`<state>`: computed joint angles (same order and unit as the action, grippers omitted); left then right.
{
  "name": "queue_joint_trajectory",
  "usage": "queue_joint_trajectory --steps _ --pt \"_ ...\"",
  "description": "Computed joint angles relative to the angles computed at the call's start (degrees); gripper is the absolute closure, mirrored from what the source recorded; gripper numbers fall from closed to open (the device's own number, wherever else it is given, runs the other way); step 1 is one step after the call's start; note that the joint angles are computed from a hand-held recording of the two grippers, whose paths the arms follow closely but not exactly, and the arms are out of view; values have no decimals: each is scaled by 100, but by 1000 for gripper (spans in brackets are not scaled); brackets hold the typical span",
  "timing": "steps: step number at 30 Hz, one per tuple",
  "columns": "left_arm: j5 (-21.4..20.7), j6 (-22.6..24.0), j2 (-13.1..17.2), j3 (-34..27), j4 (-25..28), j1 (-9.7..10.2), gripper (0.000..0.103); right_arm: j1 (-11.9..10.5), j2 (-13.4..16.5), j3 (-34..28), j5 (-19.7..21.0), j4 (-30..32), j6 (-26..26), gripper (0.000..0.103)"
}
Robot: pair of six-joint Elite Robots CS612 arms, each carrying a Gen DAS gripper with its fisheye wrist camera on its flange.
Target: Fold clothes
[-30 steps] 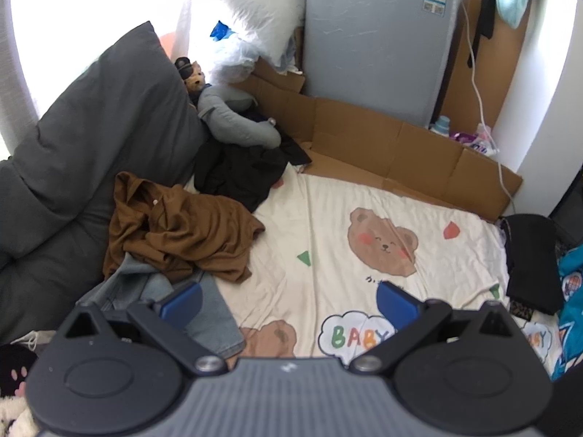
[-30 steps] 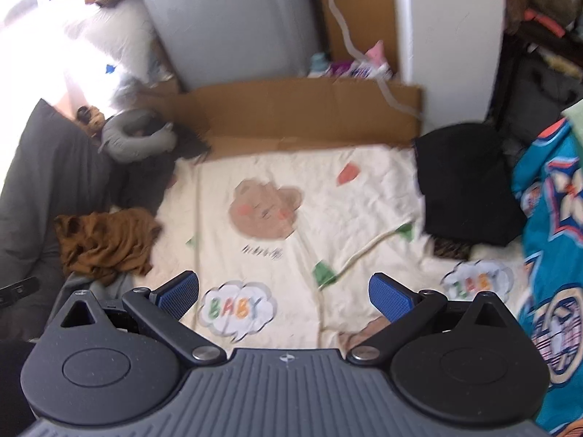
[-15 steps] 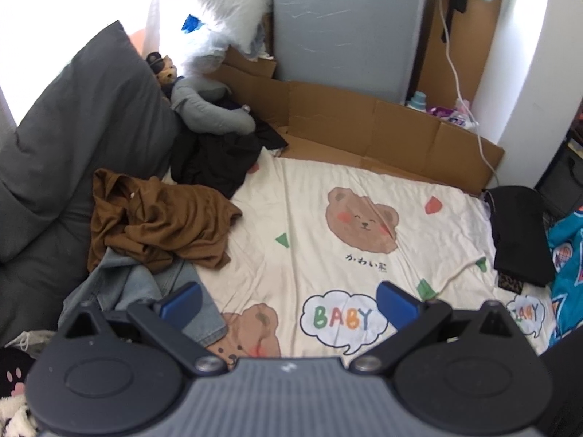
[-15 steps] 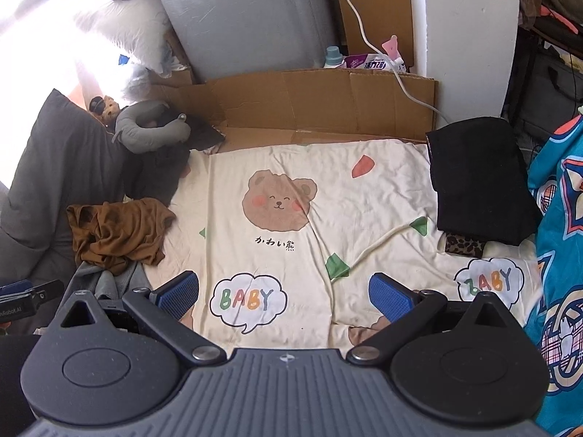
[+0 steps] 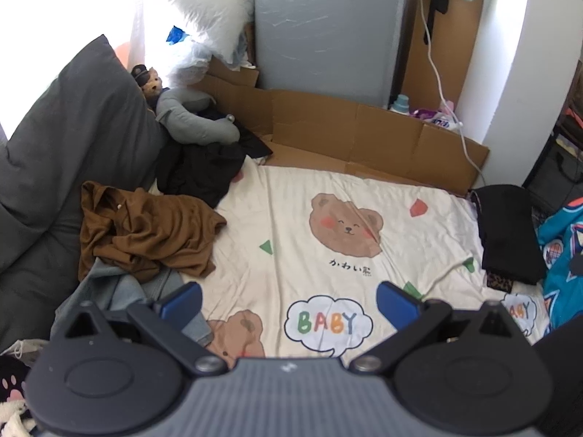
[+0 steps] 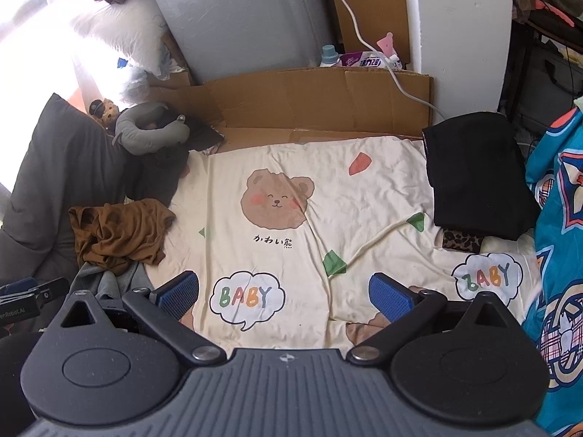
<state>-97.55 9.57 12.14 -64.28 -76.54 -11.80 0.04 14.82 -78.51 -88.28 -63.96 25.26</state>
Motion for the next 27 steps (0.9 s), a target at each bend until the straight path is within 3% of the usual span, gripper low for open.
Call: queue_joint_trajectory --steps 18,27 --pt "36 -52 37 -78 63 -45 0 7 3 -31 -63 48 -36 1" --pt "17 -330 79 -147 137 -59 0 19 -7 -24 -150 80 -59 0"
